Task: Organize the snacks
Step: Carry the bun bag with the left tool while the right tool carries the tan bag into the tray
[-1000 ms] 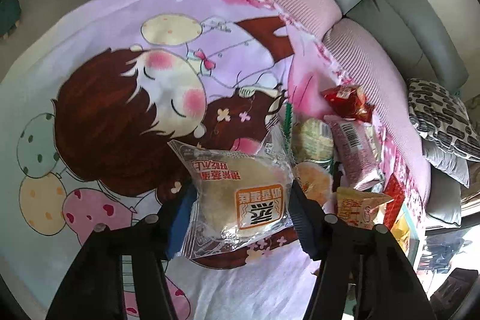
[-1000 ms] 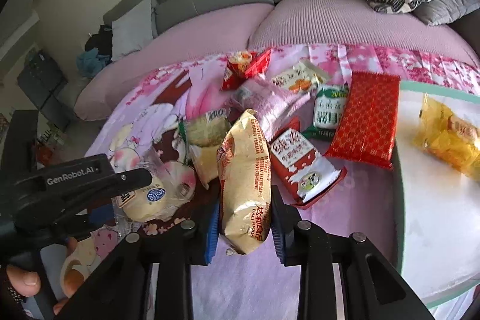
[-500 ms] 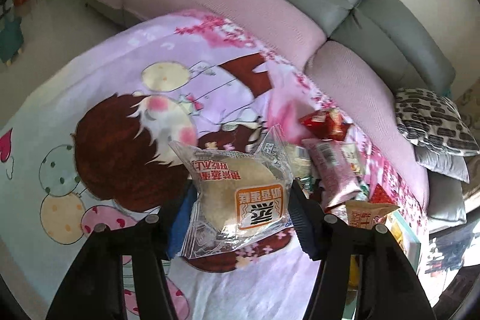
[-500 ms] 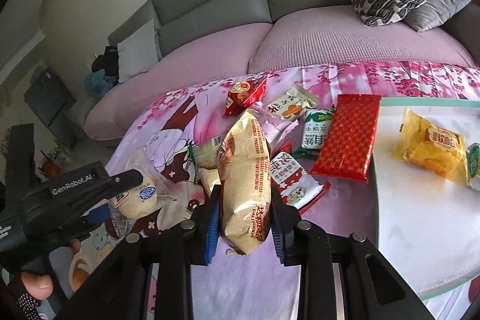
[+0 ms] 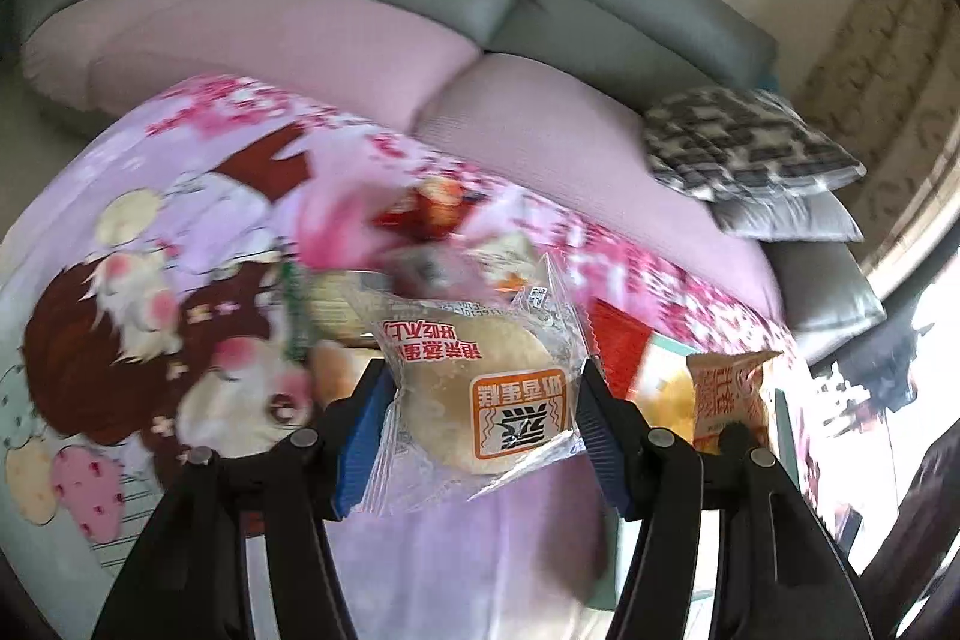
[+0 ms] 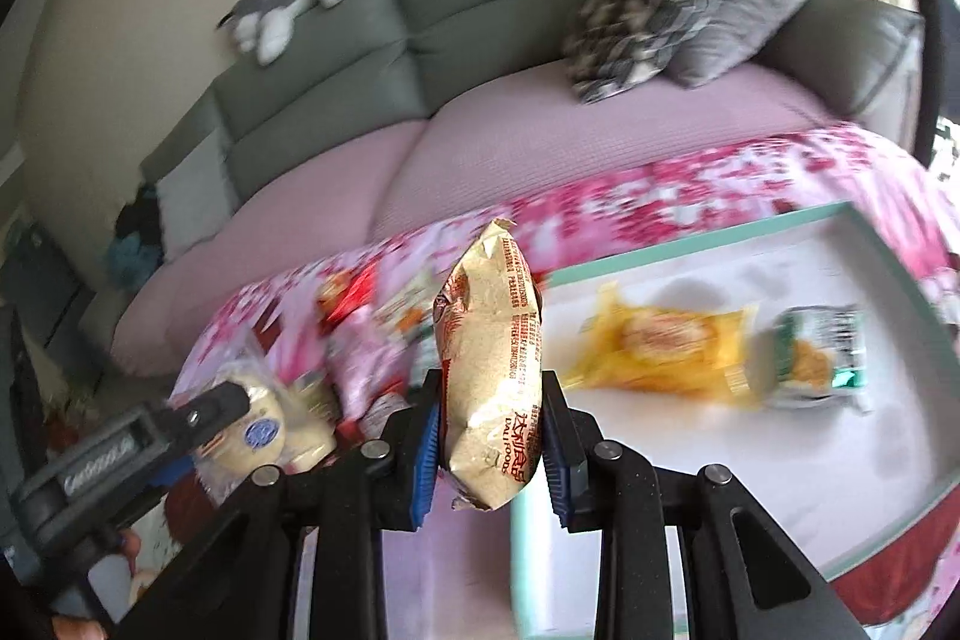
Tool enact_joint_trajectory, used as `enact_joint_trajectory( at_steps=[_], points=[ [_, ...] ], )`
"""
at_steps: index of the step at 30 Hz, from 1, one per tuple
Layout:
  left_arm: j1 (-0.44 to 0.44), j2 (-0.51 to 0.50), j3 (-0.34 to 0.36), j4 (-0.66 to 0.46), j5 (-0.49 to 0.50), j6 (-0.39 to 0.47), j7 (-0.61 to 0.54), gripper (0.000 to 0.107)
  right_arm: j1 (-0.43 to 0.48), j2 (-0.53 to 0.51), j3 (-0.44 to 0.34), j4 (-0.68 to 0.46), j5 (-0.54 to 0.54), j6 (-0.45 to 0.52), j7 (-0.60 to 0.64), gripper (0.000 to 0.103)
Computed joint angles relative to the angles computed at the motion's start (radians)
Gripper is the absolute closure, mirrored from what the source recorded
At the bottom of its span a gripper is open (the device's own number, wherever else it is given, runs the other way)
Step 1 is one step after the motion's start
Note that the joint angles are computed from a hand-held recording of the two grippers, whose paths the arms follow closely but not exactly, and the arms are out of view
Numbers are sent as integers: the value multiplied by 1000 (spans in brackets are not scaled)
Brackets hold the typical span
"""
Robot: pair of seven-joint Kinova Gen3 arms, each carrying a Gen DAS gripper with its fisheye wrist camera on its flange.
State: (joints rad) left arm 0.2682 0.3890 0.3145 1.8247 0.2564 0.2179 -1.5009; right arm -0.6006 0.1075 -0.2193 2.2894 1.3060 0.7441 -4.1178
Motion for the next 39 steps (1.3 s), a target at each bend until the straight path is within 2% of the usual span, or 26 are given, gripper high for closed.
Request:
enact_joint_trajectory(
  at_steps=[3,7,13,16,20,23,26,30,33,36,39],
  points=[
    [21,7,31,-6,-17,-14,-30,45,0,-38,-4,37,-42,50,-21,72],
    [112,35,9,-40,-65,-7,-41,45,20,-89,-9,79,-107,112,-24,72],
    [263,122,-78,-173,-141,112,1,45,78,-156,-13,158,-133,134,-83,72],
    [273,170,-54,-237,-139,191,-5,45,108,-163,-10,185,-151,137,-88,72],
    [345,210,-92,-301,-178,257,19,45,145,-160,5,220,-168,98,-105,72],
    [359,240,-90,-344,-185,297,22,45,169,-141,18,223,-178,80,-82,72],
    [400,258,-118,-371,-217,300,40,45,186,-120,30,235,-152,54,-101,72],
    [399,292,-106,-413,-213,327,39,45,210,-84,55,261,-65,-8,-171,72],
    [411,301,-112,-421,-221,316,41,45,232,-67,73,278,-3,-51,-225,72],
    [415,309,-116,-435,-223,314,46,45,245,-58,78,283,18,-71,-241,72],
    [415,316,-113,-452,-223,329,46,44,249,-62,76,273,-17,-67,-195,70]
  ],
)
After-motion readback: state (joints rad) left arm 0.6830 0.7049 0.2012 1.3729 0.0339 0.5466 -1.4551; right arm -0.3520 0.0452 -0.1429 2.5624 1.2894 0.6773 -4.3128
